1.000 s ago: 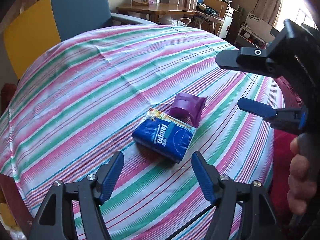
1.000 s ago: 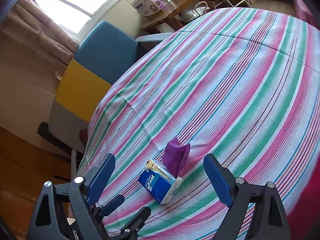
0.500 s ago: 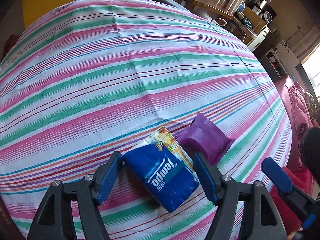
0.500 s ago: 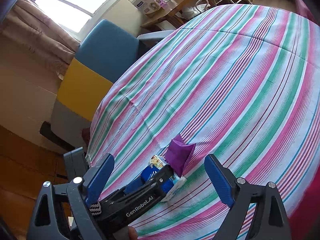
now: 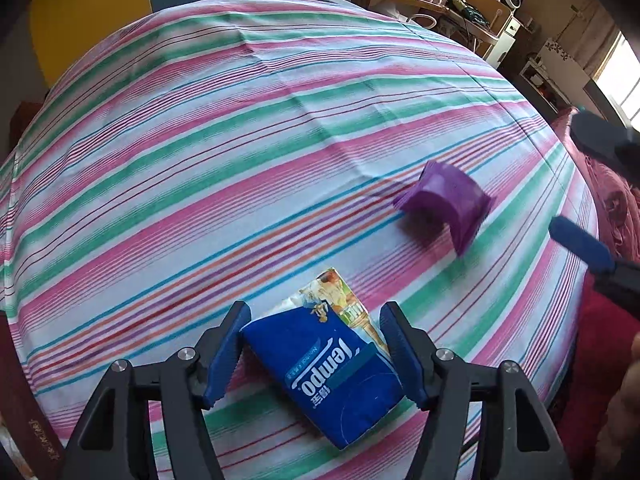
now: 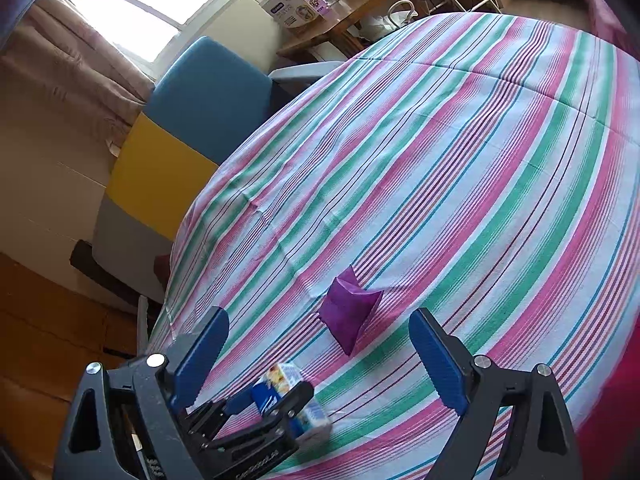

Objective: Organize objects
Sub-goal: 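Grasp the blue Tempo tissue pack with the left gripper, then grasp the purple snack packet with the right gripper, then carry the tissue pack over the tray with the left gripper while the right gripper holds the purple packet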

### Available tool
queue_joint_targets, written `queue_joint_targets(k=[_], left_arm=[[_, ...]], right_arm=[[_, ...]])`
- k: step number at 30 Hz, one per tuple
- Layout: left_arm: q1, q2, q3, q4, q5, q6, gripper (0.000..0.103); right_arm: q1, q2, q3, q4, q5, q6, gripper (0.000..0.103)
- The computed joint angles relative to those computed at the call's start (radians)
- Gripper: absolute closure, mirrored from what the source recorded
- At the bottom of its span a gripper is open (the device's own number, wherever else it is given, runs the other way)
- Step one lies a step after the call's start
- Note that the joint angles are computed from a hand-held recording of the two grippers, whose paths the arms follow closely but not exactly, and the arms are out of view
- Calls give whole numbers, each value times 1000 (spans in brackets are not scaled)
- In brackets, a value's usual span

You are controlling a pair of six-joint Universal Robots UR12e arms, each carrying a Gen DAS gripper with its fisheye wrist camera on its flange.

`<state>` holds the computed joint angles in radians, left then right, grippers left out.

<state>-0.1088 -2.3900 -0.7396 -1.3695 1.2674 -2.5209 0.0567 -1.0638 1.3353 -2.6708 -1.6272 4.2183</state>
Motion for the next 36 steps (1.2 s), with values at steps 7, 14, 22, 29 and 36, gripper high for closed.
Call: queue_joint_targets(k=[7, 14, 22, 29, 36], left_arm=[[47, 55, -94, 28, -43, 26, 35], [62, 71, -119, 8, -67, 37, 34], [78, 63, -90, -62, -104, 8, 33], [85, 86, -125, -44, -85, -6, 24], [96, 120, -188, 8, -94, -61, 24]], right_arm=[[1, 34, -92, 155, 67, -169, 11], [9, 159, -407, 648, 5, -651, 13], [13, 284, -628, 983, -80, -826, 14], [9, 289, -610, 1004, -83, -802, 68], [27, 224, -492, 830, -28, -728, 68]])
